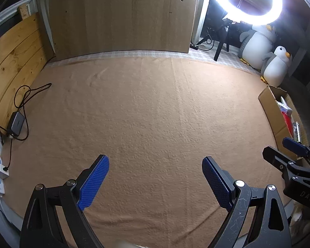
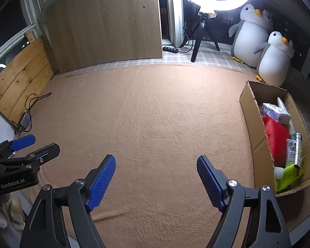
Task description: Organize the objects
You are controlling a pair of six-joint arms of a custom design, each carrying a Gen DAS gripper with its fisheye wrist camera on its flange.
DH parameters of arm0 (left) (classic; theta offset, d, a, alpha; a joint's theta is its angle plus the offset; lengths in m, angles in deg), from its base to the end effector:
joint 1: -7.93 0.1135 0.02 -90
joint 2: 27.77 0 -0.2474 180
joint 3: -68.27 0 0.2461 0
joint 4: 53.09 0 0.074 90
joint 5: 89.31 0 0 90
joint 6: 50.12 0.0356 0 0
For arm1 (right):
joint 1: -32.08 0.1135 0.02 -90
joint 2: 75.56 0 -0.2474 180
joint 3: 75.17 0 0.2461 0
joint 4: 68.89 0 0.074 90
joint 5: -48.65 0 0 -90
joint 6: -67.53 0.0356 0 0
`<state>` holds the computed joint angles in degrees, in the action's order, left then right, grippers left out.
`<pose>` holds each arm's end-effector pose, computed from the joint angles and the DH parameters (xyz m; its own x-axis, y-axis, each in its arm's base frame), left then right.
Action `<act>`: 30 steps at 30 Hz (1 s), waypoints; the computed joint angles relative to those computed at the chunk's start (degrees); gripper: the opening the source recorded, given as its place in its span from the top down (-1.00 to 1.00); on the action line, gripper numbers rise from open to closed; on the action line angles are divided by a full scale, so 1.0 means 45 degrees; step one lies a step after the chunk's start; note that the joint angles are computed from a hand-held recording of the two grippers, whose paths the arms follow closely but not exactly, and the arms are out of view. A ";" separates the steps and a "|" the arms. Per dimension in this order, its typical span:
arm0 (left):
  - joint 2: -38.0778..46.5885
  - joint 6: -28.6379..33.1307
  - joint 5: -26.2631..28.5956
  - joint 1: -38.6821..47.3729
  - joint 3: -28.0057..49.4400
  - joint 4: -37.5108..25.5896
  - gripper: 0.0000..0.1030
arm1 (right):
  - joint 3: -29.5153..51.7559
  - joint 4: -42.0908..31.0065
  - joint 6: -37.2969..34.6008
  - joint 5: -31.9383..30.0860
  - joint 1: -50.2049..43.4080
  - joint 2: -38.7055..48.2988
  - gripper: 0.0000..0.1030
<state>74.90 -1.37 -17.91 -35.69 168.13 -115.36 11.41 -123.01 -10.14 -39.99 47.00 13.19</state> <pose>0.2724 -0.2439 0.2451 -0.8606 -0.0431 -0.5075 -0.0144 0.9981 -0.0603 0.3107 0.0819 0.2604 -0.8375 -0.0022 -0.5464 -0.0674 0.9928 0.0992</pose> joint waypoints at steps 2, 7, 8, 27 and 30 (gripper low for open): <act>0.0070 0.0006 0.0024 -0.0018 0.0068 -0.0014 -0.82 | -0.0017 -0.0008 -0.0029 -0.0038 -0.0073 0.0004 -0.51; 0.0154 -0.0014 0.0062 -0.0037 0.0144 -0.0002 -0.82 | -0.0056 0.0002 -0.0093 -0.0101 -0.0163 0.0024 -0.51; 0.0173 -0.0034 0.0047 -0.0048 0.0166 -0.0004 -0.82 | -0.0052 0.0002 -0.0091 -0.0101 -0.0159 0.0025 -0.51; 0.0514 0.0088 0.0387 0.0080 0.0204 0.0429 -0.82 | -0.0045 -0.0056 -0.0176 -0.0212 -0.0319 0.0159 -0.52; 0.0802 0.0034 0.0534 0.0182 0.0321 0.0351 -0.82 | -0.0034 -0.0047 -0.0149 -0.0231 -0.0367 0.0262 -0.52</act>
